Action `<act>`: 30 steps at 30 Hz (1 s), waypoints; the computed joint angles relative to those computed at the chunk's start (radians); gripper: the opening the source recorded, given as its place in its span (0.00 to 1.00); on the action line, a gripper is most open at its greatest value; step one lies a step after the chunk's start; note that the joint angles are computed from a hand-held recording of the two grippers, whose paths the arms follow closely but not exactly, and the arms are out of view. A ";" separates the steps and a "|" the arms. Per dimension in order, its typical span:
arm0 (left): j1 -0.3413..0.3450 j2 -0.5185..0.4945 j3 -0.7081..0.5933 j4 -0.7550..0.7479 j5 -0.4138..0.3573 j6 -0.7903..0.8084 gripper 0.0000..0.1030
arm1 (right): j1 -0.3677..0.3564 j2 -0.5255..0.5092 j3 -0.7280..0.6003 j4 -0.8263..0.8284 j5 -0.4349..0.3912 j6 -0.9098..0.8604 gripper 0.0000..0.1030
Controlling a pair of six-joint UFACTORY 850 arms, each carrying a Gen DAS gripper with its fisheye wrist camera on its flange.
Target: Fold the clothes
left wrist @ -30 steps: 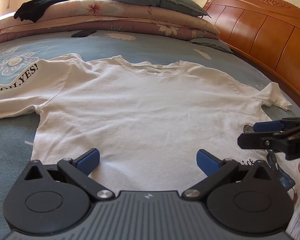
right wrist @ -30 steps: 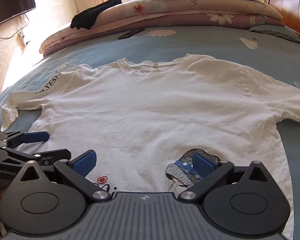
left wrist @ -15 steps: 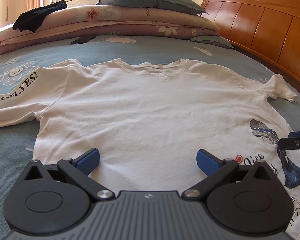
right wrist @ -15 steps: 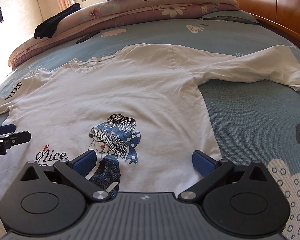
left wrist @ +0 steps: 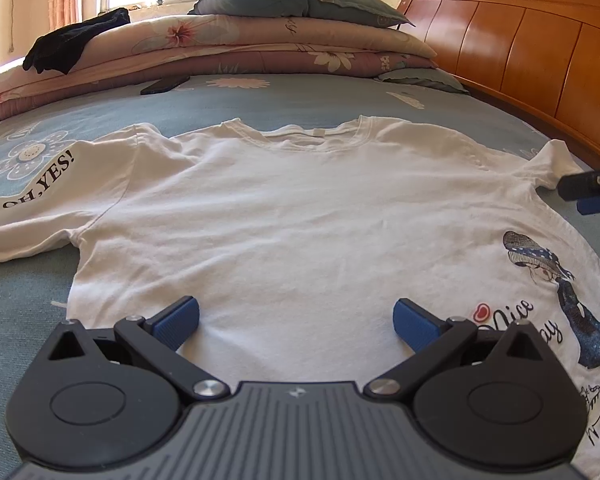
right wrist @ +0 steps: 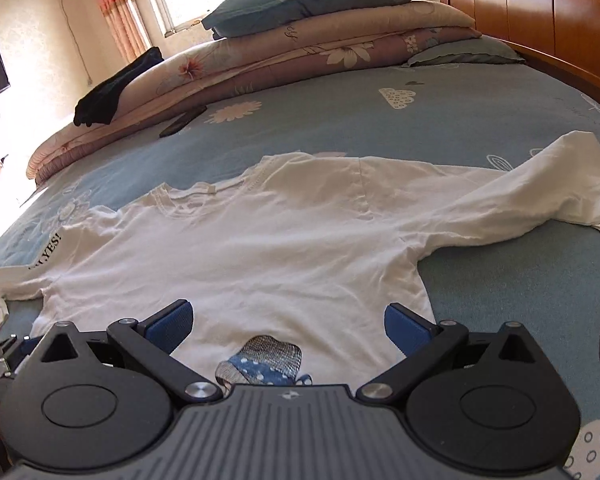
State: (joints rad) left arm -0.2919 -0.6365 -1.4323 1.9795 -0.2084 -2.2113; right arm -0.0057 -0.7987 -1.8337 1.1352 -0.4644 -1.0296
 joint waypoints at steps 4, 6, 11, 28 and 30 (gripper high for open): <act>0.003 0.000 0.003 0.042 0.002 -0.043 0.99 | -0.009 -0.214 -0.334 -0.133 -0.111 0.299 1.00; 0.003 0.000 0.003 0.054 0.002 -0.054 0.99 | -0.013 -0.331 -0.518 -0.245 -0.180 0.481 1.00; 0.004 0.000 0.003 0.054 0.003 -0.052 0.99 | -0.037 -0.307 -0.453 -0.221 -0.177 0.481 1.00; -0.001 -0.005 -0.005 -0.007 -0.005 0.019 0.99 | -0.072 0.199 0.312 -0.099 -0.152 0.228 1.00; -0.002 -0.005 -0.005 -0.009 -0.006 0.020 0.99 | -0.057 0.241 0.390 -0.101 -0.106 0.187 1.00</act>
